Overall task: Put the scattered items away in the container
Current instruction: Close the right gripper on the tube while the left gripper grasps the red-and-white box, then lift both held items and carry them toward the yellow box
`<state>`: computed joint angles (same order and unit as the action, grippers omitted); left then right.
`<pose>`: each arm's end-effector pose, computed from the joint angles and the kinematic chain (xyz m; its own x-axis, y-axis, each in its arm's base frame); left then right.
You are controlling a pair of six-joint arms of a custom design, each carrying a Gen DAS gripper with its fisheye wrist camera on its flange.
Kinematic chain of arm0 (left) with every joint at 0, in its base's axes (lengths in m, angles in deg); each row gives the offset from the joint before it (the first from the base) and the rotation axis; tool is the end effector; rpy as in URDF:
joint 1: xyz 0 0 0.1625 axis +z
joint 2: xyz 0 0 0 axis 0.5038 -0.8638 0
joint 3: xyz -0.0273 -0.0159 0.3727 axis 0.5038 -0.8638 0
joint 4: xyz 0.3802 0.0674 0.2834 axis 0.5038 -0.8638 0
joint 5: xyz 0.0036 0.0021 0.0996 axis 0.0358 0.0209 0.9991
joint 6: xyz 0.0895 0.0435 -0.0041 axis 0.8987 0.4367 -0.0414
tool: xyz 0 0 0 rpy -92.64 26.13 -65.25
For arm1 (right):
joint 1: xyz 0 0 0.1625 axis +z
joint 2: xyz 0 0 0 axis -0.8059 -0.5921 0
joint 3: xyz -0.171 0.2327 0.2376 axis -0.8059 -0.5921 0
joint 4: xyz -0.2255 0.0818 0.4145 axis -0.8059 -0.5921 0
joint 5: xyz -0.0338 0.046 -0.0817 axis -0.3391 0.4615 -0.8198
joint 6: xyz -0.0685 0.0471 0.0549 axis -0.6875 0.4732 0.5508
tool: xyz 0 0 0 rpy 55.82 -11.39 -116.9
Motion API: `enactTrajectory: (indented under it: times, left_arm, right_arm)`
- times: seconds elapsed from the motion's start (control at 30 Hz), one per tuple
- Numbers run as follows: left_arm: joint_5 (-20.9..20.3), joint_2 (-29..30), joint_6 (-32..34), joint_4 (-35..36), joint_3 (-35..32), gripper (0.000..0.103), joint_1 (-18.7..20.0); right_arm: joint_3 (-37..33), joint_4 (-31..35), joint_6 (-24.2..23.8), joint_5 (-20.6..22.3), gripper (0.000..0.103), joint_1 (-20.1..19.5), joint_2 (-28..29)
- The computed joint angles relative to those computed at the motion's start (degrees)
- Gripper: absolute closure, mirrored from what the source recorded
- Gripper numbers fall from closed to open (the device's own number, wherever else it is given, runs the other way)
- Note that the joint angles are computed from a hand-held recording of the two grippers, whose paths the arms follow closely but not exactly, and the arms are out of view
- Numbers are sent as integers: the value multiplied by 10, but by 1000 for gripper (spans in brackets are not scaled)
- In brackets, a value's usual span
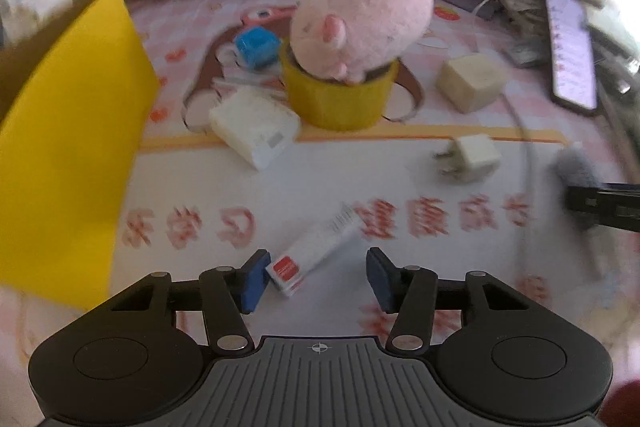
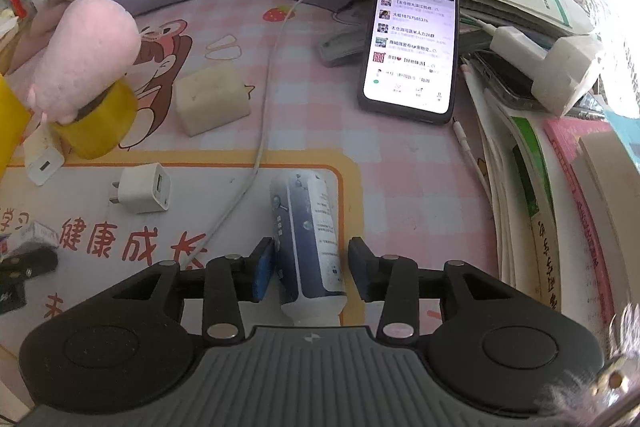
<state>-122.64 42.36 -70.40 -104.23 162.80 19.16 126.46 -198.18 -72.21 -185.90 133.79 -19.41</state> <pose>-0.2103 -0.5726 -0.0680 -0.7201 -0.1763 -0.6711 0.1984 0.8745 -0.4426 -0.0197 -0.6728 0.1543 -0.6932 -0.3365 0.6374 -0.5551 0.8133 -0.1744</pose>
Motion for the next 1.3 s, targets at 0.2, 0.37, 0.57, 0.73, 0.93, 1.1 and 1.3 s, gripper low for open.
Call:
enactTrajectory:
  times: [0.2,0.37,0.57,0.73,0.93,1.1,1.3]
  left_arm:
    - [40,19,37,16,-18,50,-4]
    - [31,22,40,13,-24,76,5]
    - [21,27,64,-25,-19,90,3]
    - [27,15,79,-72,-1,90,-11]
    - [30,1,100,-117,15,90,-27]
    - [31,-13,110,-150,43,90,-47]
    - [15,-38,104,-178,92,90,-66]
  right_arm:
    - [-7,13,-12,3,65,0,1]
    - [-15,18,-28,2,65,0,9]
    - [-7,4,-75,15,72,-2,8]
    - [-4,28,-62,38,73,-6,-7]
    - [25,38,-61,92,73,-5,-46]
    - [57,46,-69,116,73,-3,-81]
    - [105,32,-70,117,73,-3,-117]
